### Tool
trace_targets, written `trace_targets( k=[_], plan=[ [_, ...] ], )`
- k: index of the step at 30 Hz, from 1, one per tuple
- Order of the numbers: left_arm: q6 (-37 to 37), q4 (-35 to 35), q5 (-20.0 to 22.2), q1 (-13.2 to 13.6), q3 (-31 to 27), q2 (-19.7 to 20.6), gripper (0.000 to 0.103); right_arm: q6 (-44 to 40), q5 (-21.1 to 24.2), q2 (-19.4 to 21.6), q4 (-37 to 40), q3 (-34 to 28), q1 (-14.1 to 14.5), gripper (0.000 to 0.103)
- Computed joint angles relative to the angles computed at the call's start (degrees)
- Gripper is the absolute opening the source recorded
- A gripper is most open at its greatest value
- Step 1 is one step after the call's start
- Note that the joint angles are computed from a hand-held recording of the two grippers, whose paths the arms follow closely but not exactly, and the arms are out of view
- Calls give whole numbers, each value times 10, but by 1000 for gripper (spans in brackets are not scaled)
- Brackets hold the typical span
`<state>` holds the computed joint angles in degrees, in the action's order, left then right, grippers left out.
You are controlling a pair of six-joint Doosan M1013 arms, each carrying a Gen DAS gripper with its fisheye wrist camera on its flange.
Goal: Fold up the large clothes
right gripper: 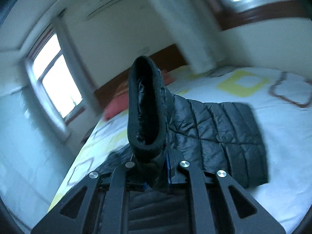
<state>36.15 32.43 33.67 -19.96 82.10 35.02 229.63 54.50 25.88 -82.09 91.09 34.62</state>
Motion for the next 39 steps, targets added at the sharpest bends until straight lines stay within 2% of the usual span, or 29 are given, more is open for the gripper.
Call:
trace_targets(
  k=[6,10,15,21,24,27,28,29,31,33,35,37,39],
  plan=[
    [-17,13,-16,0,13,-5,101,-132,-88,76,47,-115,-7,13],
    [-25,20,-21,0,18,-7,101,-247,-137,131,126,-194,-8,13],
    [-33,30,-22,-1,19,-8,101,-407,-155,188,249,-284,-9,13],
    [-39,36,-23,-2,21,-8,101,-573,-129,248,395,-379,-12,13],
    [-40,37,-23,-2,22,-8,101,-615,-119,264,442,-403,-12,14],
    [-39,37,-23,-2,21,-8,101,-662,-110,275,485,-420,-15,20],
    [-39,37,-23,-2,21,-8,101,-666,-110,275,488,-419,-15,30],
    [-39,36,-23,-2,21,-8,101,-675,-124,272,493,-414,-15,54],
    [-39,37,-23,-2,21,-8,101,-691,-146,269,494,-408,-14,77],
    [-39,37,-23,-2,21,-8,101,-683,-141,265,460,-407,-7,77],
    [-38,36,-23,-2,21,-8,101,-676,-158,252,438,-387,-2,77],
    [-40,37,-23,-3,21,-8,101,-631,-171,229,389,-353,1,77],
    [-40,38,-22,-3,21,-8,101,-565,-171,202,328,-309,1,67]
  ],
)
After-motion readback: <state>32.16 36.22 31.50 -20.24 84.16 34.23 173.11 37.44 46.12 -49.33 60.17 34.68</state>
